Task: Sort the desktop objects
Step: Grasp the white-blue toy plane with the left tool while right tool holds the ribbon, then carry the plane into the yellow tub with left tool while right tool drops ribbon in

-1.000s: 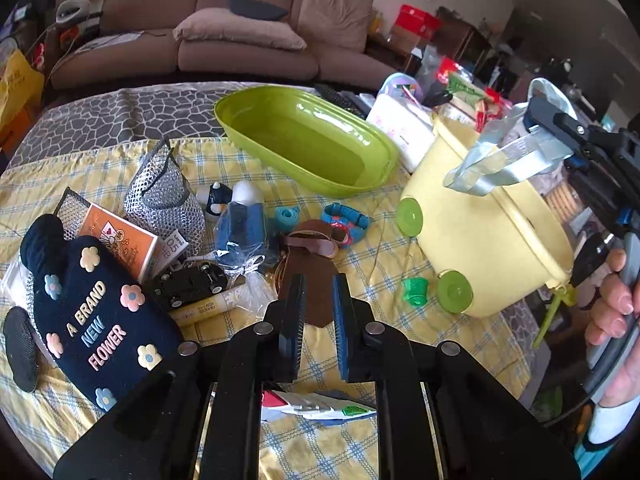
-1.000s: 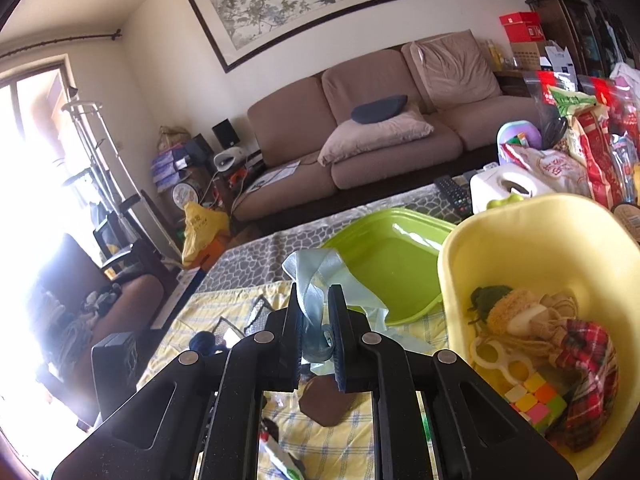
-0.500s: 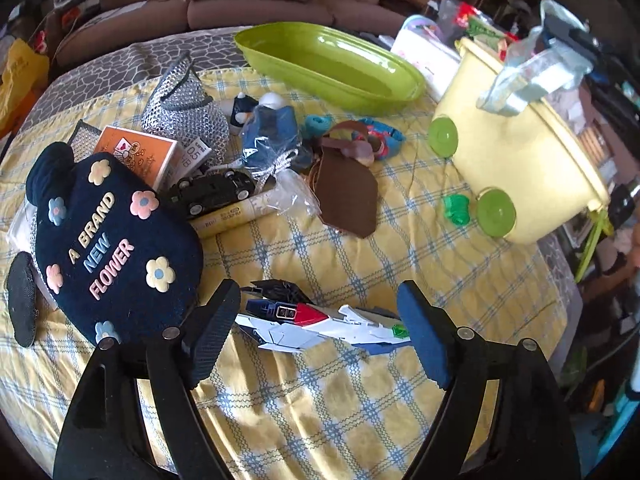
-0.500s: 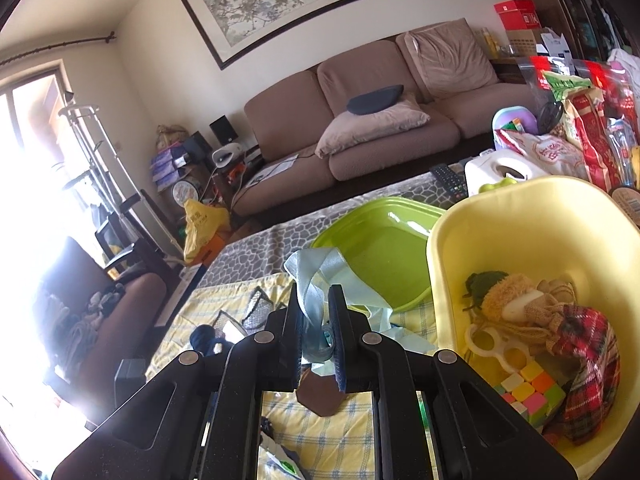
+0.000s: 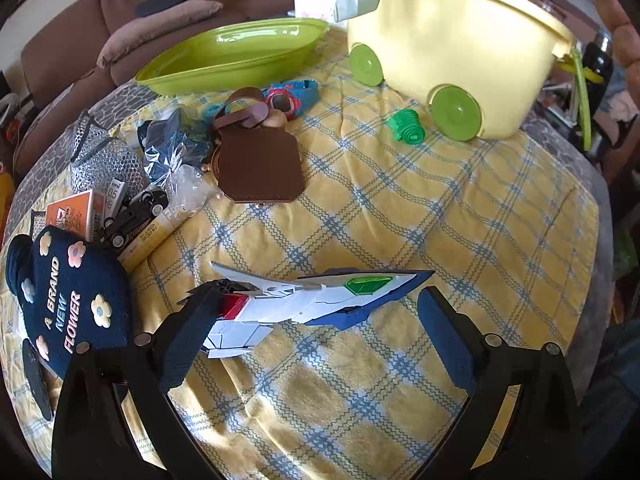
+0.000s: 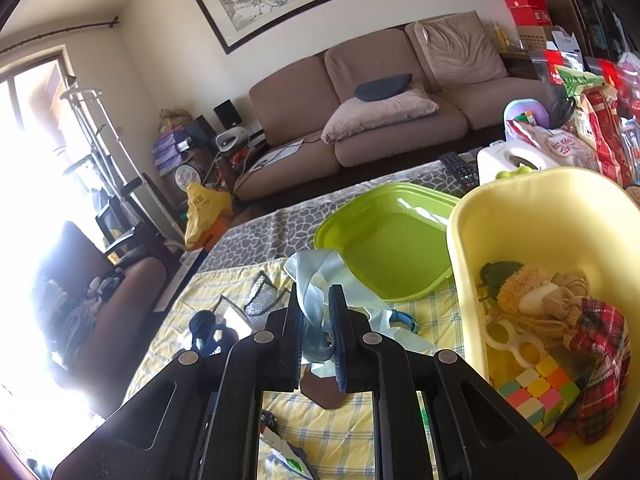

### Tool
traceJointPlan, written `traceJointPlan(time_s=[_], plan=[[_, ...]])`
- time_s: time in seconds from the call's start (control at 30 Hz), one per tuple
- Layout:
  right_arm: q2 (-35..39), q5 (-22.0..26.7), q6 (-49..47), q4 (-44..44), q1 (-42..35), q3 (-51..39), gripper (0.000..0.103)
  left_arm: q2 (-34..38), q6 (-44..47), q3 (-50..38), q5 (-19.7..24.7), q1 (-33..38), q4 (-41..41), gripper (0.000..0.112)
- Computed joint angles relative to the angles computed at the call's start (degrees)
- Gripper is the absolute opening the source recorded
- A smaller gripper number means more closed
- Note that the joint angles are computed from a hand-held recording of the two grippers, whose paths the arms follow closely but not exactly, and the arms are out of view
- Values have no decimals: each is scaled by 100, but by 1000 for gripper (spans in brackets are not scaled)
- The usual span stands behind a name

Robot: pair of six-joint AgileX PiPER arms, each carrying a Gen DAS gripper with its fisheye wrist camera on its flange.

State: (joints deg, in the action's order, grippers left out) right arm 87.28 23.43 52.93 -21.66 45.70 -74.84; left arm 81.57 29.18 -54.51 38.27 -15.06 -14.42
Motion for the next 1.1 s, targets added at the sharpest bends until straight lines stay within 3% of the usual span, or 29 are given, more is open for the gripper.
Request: traceJointPlan(time_s=[0.2, 0.33, 0.47, 0.73, 0.93, 1.1], plan=[[11, 13, -45, 44, 0, -4, 13, 139, 486, 28, -280, 88, -195, 98], [15, 5, -28, 35, -3, 9, 13, 179, 458, 74, -539, -20, -41, 74], [6, 3, -18, 29, -5, 28, 13, 231, 780, -19, -481, 79, -328, 69], [-94, -11, 96, -98, -20, 99, 13, 339, 1456, -403, 246, 781, -1554, 68], [-692, 56, 1035, -1146, 38, 328, 13, 150, 1612, -878, 1039, 1384, -2551, 68], [-1155, 1069, 1597, -1797, 25, 333, 13, 135, 1329, -1466, 1518, 1637, -2993, 68]])
